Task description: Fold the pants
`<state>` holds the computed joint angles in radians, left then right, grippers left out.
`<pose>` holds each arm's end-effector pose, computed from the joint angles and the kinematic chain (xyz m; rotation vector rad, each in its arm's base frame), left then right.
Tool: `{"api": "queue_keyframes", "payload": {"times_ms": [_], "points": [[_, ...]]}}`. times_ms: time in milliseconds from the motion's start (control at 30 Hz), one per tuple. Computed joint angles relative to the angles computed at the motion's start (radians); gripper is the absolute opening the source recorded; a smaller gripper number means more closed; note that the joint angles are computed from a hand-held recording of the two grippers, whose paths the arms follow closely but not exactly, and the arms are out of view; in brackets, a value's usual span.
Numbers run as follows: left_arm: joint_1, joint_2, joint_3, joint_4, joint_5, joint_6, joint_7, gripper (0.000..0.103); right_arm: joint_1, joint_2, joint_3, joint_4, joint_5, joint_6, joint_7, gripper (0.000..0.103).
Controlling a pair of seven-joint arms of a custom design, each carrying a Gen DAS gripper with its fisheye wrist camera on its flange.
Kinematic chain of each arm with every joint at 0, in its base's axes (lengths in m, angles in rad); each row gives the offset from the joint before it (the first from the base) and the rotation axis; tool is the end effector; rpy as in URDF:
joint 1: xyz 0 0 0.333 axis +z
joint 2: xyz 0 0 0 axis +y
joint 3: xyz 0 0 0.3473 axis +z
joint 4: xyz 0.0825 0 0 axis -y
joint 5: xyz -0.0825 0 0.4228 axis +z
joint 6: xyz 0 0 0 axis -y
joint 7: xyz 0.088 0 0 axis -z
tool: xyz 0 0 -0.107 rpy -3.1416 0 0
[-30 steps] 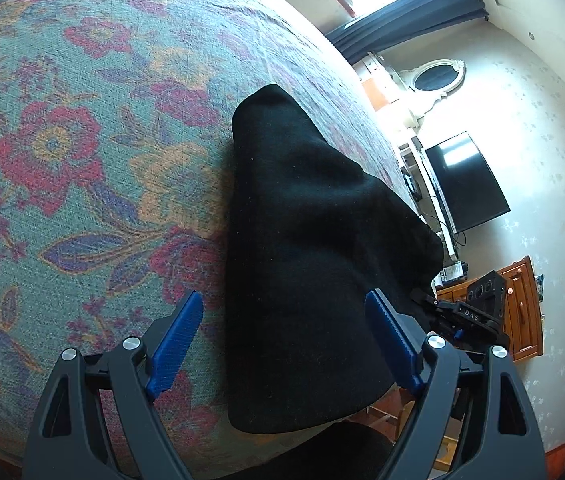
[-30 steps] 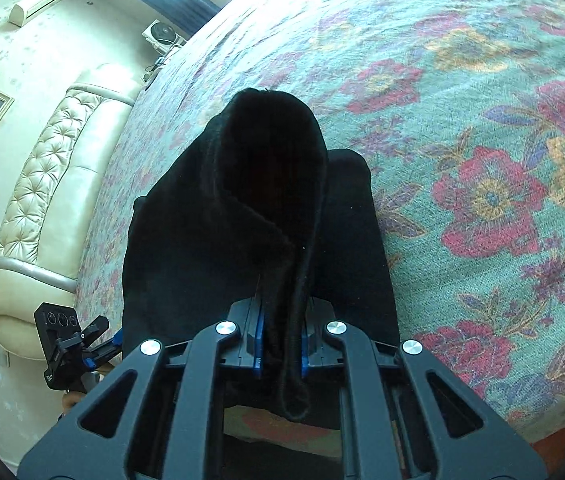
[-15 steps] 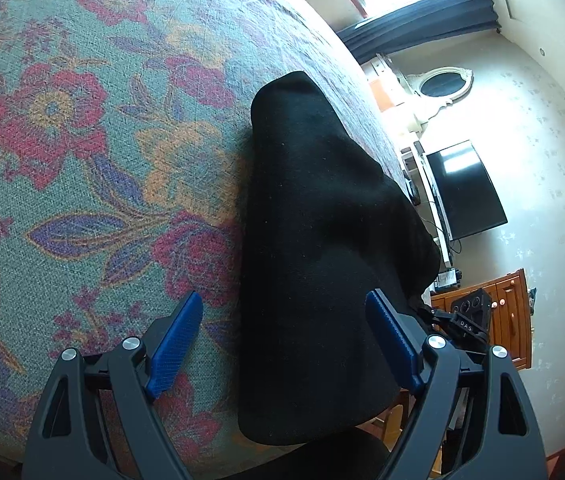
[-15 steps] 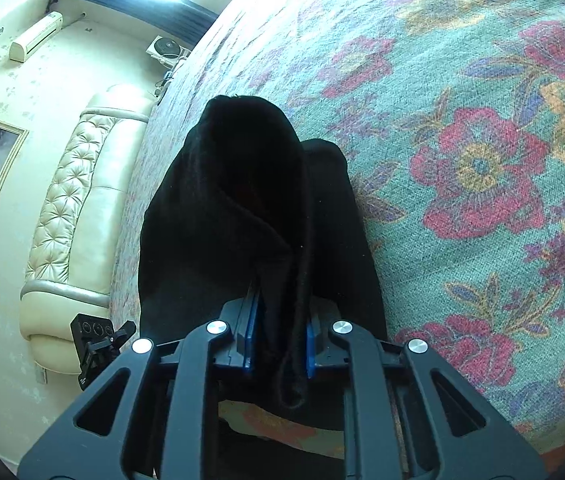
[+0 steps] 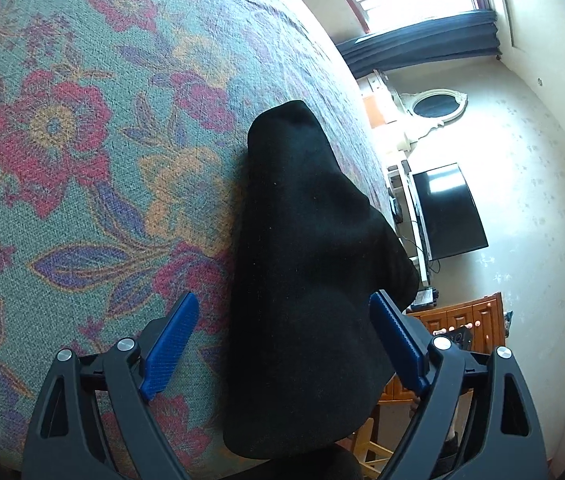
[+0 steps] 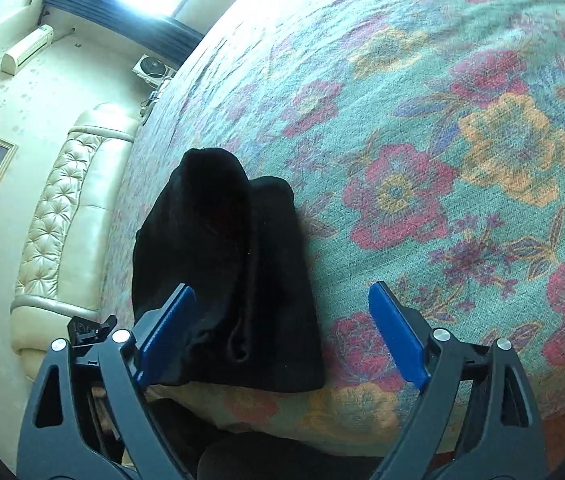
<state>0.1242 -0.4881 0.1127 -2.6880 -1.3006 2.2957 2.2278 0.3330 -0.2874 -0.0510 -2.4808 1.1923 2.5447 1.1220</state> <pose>0.4014 0.0741 0.4111 2.1430 -1.3111 1.3639 0.4713 0.1239 0.4329 -1.4649 1.7715 0.3782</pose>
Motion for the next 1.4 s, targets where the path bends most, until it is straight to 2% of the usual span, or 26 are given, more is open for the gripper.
{"api": "queue_keyframes", "payload": {"times_ms": [67,167,333,600,800,867,933,1000,1167,1300,1400], "points": [[0.0,0.016,0.004,0.009,0.008,-0.016,0.001,0.086,-0.002,0.007,-0.031,-0.008,0.075,-0.047,-0.049,0.089],[-0.001,0.019,-0.012,0.013,0.026,-0.002,0.005,0.086,-0.02,0.021,-0.023,-0.012,0.125,-0.078,-0.071,0.089],[-0.025,0.01,-0.043,0.014,0.06,0.06,0.001,0.086,-0.038,0.056,-0.004,-0.002,0.161,-0.142,-0.114,0.089],[-0.084,-0.004,-0.083,0.0,0.12,0.19,0.003,0.087,-0.046,0.103,0.031,0.035,0.206,-0.197,-0.153,0.089],[-0.134,0.006,-0.08,-0.002,0.143,0.266,0.023,0.091,-0.04,0.121,0.061,0.058,0.191,-0.199,-0.15,0.091],[-0.152,0.014,-0.067,0.007,0.131,0.254,0.032,0.091,-0.042,0.125,0.06,0.061,0.188,-0.202,-0.153,0.091],[-0.164,0.042,-0.039,0.038,0.109,0.194,0.058,0.091,-0.039,0.132,0.065,0.067,0.194,-0.196,-0.155,0.091],[-0.16,0.057,-0.04,0.052,0.104,0.152,0.069,0.091,-0.039,0.133,0.066,0.066,0.2,-0.195,-0.162,0.091],[-0.143,0.06,-0.074,0.048,0.12,0.161,0.061,0.091,-0.04,0.132,0.064,0.061,0.215,-0.202,-0.191,0.091],[-0.147,0.058,-0.107,0.048,0.17,0.212,0.022,0.091,-0.048,0.13,0.057,0.05,0.233,-0.218,-0.229,0.091],[-0.163,0.057,-0.112,0.04,0.19,0.249,0.028,0.091,-0.051,0.13,0.06,0.047,0.229,-0.219,-0.245,0.091]]}}
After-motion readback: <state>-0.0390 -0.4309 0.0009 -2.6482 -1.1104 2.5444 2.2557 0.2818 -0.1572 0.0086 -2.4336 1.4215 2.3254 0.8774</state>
